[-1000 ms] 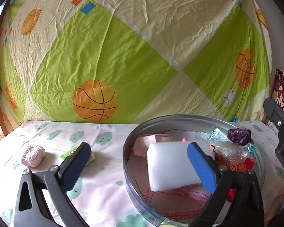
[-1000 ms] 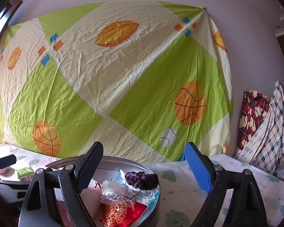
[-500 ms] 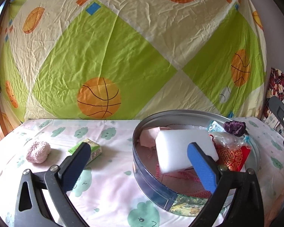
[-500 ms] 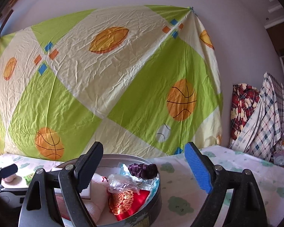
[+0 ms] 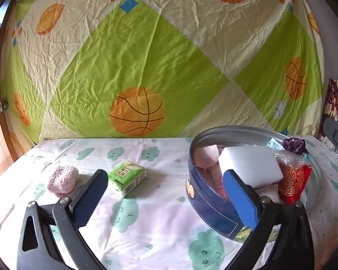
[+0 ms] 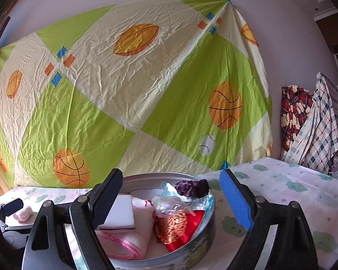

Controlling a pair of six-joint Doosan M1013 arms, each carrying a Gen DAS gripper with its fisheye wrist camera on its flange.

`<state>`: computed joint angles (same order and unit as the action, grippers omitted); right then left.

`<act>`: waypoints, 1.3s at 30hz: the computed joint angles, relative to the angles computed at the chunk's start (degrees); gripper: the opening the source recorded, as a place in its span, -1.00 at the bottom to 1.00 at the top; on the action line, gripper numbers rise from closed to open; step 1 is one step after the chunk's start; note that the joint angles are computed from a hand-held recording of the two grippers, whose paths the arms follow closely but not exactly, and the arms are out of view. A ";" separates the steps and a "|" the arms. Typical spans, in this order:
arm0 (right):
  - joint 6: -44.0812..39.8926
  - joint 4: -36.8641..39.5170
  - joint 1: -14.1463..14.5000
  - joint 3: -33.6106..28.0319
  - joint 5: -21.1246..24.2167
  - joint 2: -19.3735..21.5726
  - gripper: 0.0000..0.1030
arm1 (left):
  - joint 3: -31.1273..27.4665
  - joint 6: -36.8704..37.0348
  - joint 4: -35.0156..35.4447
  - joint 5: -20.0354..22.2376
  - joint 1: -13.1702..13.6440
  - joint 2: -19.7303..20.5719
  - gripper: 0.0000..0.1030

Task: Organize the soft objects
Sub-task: 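Move both tools back from the tin toward the pink pad and green packet, then grasp the green tissue packet with the right tool while the left tool grasps the pink fuzzy pad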

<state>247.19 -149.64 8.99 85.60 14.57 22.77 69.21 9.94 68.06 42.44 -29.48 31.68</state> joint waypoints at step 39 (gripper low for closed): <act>1.56 -4.22 7.88 -8.55 -12.01 5.14 0.73 | 4.21 -1.73 -2.34 5.59 9.04 -2.63 1.00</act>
<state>248.75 -153.86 16.87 77.04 2.56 27.91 73.42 8.20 65.72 48.03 -20.44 29.05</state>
